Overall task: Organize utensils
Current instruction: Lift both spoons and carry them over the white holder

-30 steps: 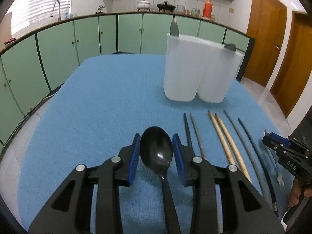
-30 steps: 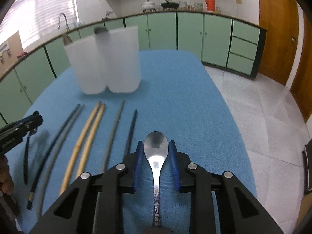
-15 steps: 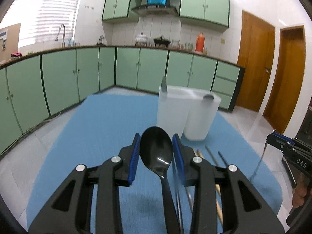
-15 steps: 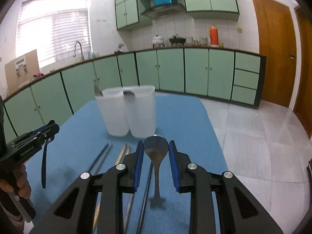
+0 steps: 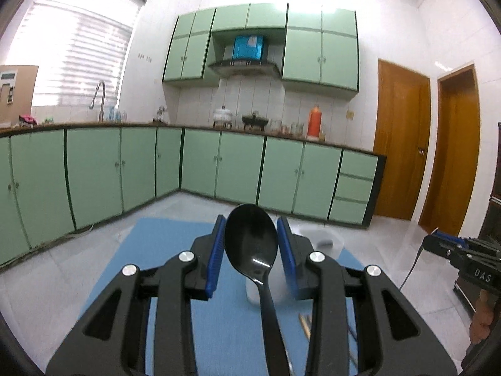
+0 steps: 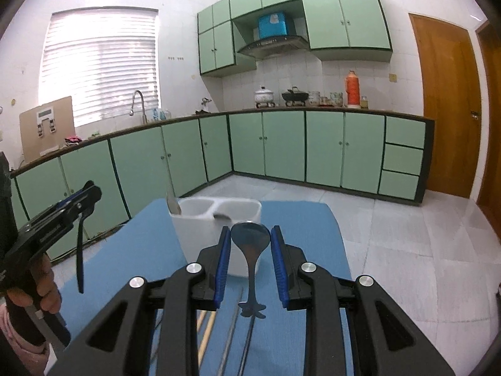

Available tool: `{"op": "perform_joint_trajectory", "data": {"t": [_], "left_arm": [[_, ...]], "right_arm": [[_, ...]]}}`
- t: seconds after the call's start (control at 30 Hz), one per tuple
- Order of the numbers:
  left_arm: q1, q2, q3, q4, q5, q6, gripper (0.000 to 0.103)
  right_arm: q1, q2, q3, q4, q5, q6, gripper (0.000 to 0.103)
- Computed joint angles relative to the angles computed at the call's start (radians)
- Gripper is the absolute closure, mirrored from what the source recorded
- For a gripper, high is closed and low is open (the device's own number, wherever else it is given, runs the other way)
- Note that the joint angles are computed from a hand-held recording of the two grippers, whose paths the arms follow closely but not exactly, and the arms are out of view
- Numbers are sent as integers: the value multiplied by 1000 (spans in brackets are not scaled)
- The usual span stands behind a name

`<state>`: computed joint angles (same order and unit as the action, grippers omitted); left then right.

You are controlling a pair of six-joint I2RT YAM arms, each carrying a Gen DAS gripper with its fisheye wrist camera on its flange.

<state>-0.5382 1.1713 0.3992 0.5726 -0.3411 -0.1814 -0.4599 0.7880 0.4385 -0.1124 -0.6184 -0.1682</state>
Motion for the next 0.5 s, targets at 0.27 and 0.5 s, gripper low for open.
{"op": "perform_joint_trajectory", "data": {"t": [0.27,0.5], "left_arm": [[48,174,139,146,46,55,71],[90,393,349,198,104,75,71]], "right_arm": [[86,140,140,74,23,68,77],[176,312,265,170,82,125,77]]}}
